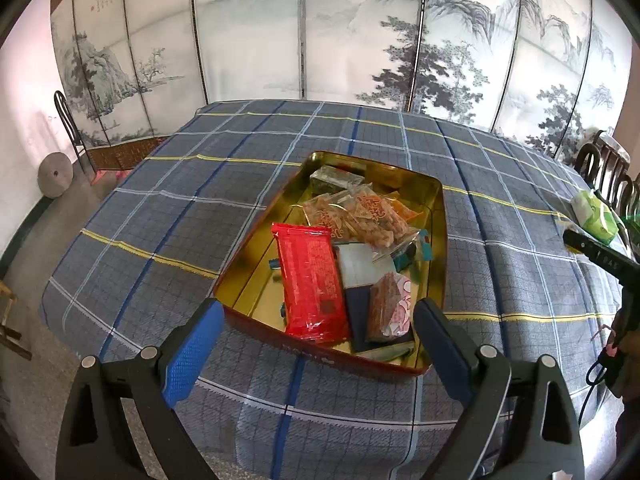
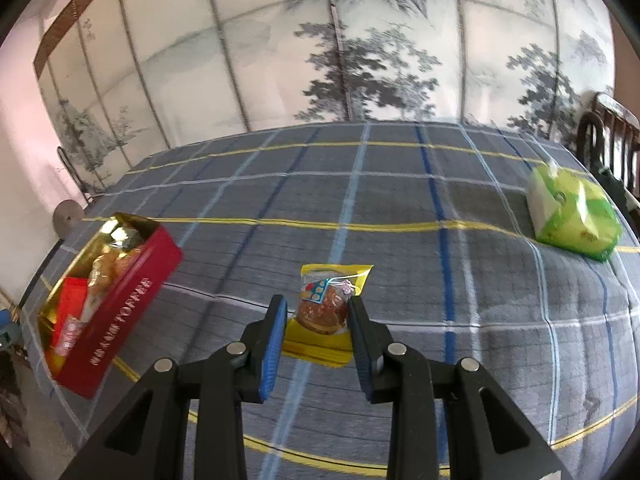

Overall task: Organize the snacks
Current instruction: 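Carry the yellow-wrapped cake into the gold tin and open the right gripper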

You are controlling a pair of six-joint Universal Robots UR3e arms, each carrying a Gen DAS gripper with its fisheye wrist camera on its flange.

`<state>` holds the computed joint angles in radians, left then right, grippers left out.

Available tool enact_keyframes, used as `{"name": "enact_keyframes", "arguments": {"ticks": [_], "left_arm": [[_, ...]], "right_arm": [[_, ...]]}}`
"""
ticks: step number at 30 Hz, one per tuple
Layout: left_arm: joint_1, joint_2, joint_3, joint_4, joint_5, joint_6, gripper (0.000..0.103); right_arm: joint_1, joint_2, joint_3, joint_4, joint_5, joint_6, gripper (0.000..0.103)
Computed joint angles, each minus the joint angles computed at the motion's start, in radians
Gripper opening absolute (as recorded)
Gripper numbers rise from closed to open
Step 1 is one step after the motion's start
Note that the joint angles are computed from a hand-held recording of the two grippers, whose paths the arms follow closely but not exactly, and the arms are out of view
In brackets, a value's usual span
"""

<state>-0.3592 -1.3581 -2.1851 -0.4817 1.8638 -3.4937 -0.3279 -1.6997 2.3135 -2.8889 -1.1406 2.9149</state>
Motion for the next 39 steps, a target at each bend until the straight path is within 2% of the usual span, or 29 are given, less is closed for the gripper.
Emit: {"name": "enact_keyframes", "arguments": {"ticks": [8, 17, 21, 25, 28, 33, 39], "left_arm": [[0.01, 0.036, -0.031, -0.008, 0.0, -0.002, 0.095], [-0.017, 0.026, -0.023, -0.013, 0.047, 0.034, 0.098], [0.005, 0.046, -0.045, 0.001, 0.021, 0.057, 0.101], [0.051, 0.097, -0.087, 0.019, -0.035, 0.055, 0.102], [0.068, 0.12, -0.117, 0.045, -0.038, 0.051, 0.102], [0.063, 0.101, -0.137, 0.095, 0.011, 0.069, 0.102], [0.121, 0.117, -0.175, 0.109, -0.014, 0.092, 0.102]], "right_arm": [[0.189, 0.026, -0.099, 0.023, -0.005, 0.054, 0.031], [0.459, 0.233, -0.352, 0.052, -0.019, 0.156, 0.031], [0.553, 0.335, -0.478, 0.068, -0.042, 0.189, 0.031], [0.621, 0.437, -0.614, 0.106, -0.063, 0.202, 0.031], [0.651, 0.495, -0.695, 0.139, -0.072, 0.202, 0.031], [0.7, 0.577, -0.801, 0.174, -0.091, 0.201, 0.031], [0.743, 0.66, -0.903, 0.209, -0.115, 0.204, 0.031]]}}
